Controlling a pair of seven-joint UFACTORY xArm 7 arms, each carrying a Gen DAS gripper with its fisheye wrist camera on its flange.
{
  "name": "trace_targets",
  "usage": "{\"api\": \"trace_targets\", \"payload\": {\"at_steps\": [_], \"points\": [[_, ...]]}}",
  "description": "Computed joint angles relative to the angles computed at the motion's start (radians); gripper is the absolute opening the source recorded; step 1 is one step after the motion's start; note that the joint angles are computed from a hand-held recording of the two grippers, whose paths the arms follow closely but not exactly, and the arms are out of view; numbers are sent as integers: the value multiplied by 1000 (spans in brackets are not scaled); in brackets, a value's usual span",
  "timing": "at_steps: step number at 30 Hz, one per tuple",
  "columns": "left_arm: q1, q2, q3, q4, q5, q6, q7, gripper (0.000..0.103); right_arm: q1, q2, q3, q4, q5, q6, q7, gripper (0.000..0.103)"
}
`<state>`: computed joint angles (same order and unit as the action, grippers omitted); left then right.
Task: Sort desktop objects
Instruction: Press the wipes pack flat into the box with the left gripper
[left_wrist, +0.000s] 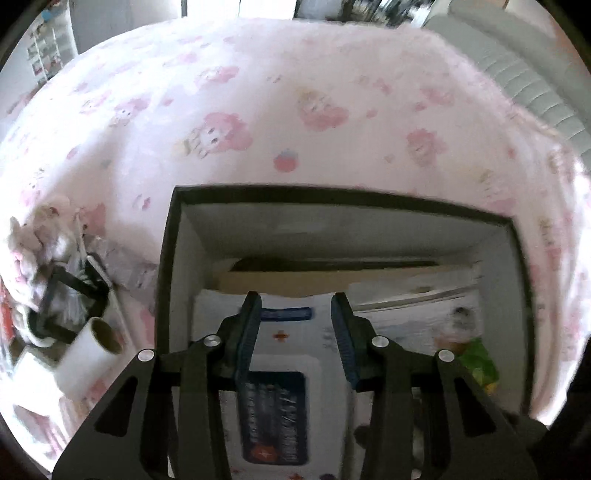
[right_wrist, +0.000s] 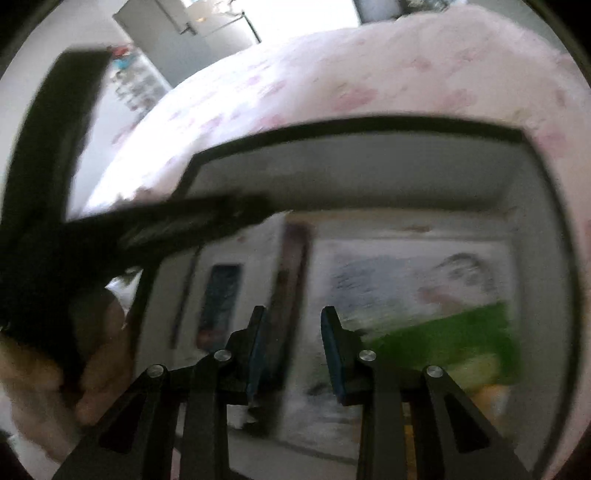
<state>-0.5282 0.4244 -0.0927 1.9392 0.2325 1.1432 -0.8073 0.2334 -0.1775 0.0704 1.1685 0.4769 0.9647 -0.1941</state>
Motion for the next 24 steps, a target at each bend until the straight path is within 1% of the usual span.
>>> {"api": "trace_targets", "payload": {"at_steps": [3, 4, 6, 7, 9, 11, 12, 13, 14, 15, 16, 17, 18, 20, 21, 22, 23, 24], "points": [[-25, 35, 6, 70, 23, 117, 9, 38, 1, 21, 12, 12, -47, 40, 29, 27], [-27, 31, 6, 66, 20, 130, 8, 38, -1, 29, 12, 18, -55, 63, 43, 27], [-26, 8, 4, 32, 17, 128, 1, 38, -8, 42, 8, 30, -61, 110, 70, 27], [-21, -8, 0, 6, 10, 116, 2, 38, -11, 39, 6, 30, -59, 123, 76, 27], [-4, -62, -15, -76, -17, 44, 3, 38, -17, 22, 2, 22, -48, 122, 77, 27], [19, -126, -34, -169, -61, -52, 9, 38, -23, -11, 4, 3, -62, 85, 90, 27], [18, -157, -41, -207, -55, -94, 8, 38, -25, -29, 8, -8, -84, 57, 103, 27], [11, -176, -46, -227, -33, -117, 4, 38, -30, -47, 14, -21, -119, 23, 124, 27], [8, -183, -52, -232, -21, -126, 3, 38, -38, -68, 27, -36, -178, -20, 160, 27], [7, -189, -59, -240, -22, -142, 10, 38, -42, -80, 34, -44, -222, -46, 186, 28], [13, -191, -66, -250, -37, -162, 23, 38, -54, -90, 48, -51, -289, -73, 229, 28], [18, -189, -74, -256, -61, -175, 36, 38, -56, -90, 49, -48, -321, -82, 249, 28], [22, -179, -78, -253, -82, -172, 43, 38, -53, -91, 41, -48, -326, -85, 252, 28], [18, -155, -80, -235, -101, -137, 39, 38, -42, -84, 13, -40, -283, -68, 234, 28], [14, -146, -78, -230, -102, -120, 35, 38, -41, -78, 6, -31, -272, -59, 228, 28], [1, -141, -74, -221, -79, -97, 18, 38, -40, -78, 2, -30, -267, -53, 224, 28], [-16, -128, -67, -195, -46, -50, -2, 38, -39, -75, -1, -26, -262, -43, 218, 28], [-34, -113, -58, -160, -12, 16, -30, 38, -40, -71, 0, -22, -263, -34, 221, 29]]}}
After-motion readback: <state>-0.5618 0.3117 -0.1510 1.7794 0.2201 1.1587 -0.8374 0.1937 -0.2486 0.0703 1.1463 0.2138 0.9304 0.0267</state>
